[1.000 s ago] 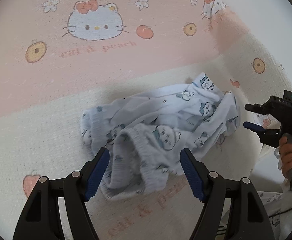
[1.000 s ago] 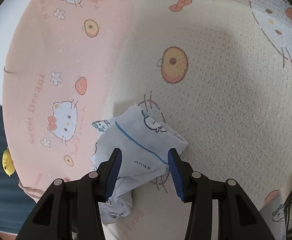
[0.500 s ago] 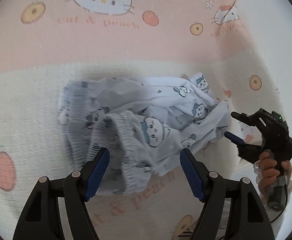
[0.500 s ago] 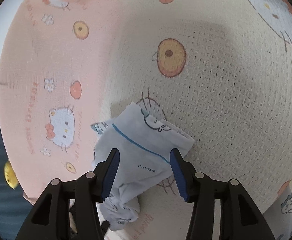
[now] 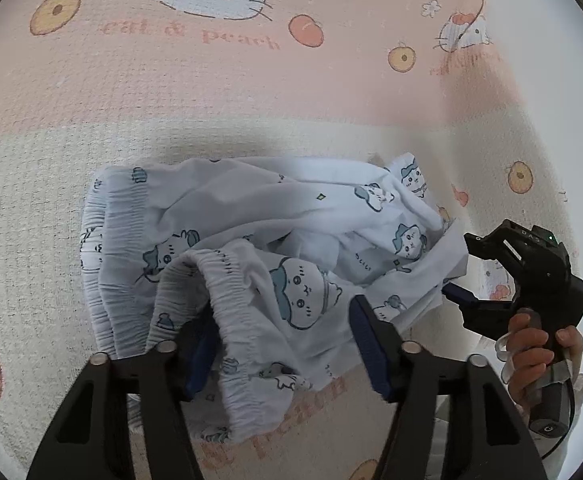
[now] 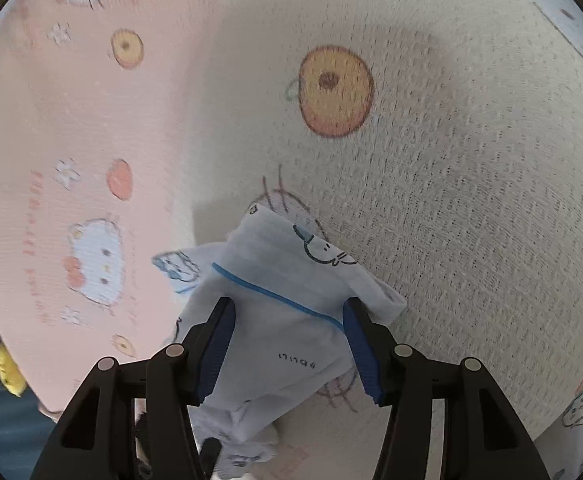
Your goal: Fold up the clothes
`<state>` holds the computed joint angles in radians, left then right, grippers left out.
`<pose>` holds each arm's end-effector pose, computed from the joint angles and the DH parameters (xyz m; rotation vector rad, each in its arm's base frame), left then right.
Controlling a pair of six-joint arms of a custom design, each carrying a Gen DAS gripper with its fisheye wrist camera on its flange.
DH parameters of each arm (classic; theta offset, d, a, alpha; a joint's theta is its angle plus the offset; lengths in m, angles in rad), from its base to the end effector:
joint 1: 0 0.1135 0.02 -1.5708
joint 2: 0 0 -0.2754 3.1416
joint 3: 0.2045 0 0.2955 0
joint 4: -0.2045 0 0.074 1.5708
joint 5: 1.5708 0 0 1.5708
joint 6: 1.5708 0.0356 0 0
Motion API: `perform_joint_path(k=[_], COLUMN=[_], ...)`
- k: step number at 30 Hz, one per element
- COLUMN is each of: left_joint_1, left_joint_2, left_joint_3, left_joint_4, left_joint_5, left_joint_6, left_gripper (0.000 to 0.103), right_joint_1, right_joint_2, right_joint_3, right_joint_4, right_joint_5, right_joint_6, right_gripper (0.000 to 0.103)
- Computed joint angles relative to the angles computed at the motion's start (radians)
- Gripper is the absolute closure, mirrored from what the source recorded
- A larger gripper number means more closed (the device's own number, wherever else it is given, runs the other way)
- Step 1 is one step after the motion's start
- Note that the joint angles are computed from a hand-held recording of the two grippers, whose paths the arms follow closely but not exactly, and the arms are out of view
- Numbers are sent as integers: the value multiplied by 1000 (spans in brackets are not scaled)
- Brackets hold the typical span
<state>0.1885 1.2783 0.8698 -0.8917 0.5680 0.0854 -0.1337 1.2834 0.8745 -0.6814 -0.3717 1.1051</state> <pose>0.2568 0.0295 0.2171 -0.0321 2.7102 -0.7328 0.2800 -0.0246 0.2226 1.5121 2.3417 0.7814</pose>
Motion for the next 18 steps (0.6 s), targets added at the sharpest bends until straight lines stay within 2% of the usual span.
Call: perform_joint_path(k=[1,3,6,10,14,18], left_joint_1=[0,-2,7,47,72,100], left_joint_2=[-3,-18,-39,-57,-87,-89], left_joint_3=[-6,-20,-36,-37,-19,17], left_joint_4=[7,26,45,52,54,49], left_joint_5=[-6,-28,-61,-26,-9,7], left_joint_6=[2,11,37,60,93,113], left_gripper=[55,70,85,93,95,95], right_joint_1=[11,32,101,195,242,263], right_joint_2=[13,19,58,121,115,17], right_joint_3=[14,27,76,158,167,109], right_joint_4=[-11,-36,-104,-206,-220,-192], right_joint_5=[14,45,140,261,310,326], right_joint_6=[-12,-36,-74,-152,-145,-80], right_gripper=[48,49,64,91,95,95])
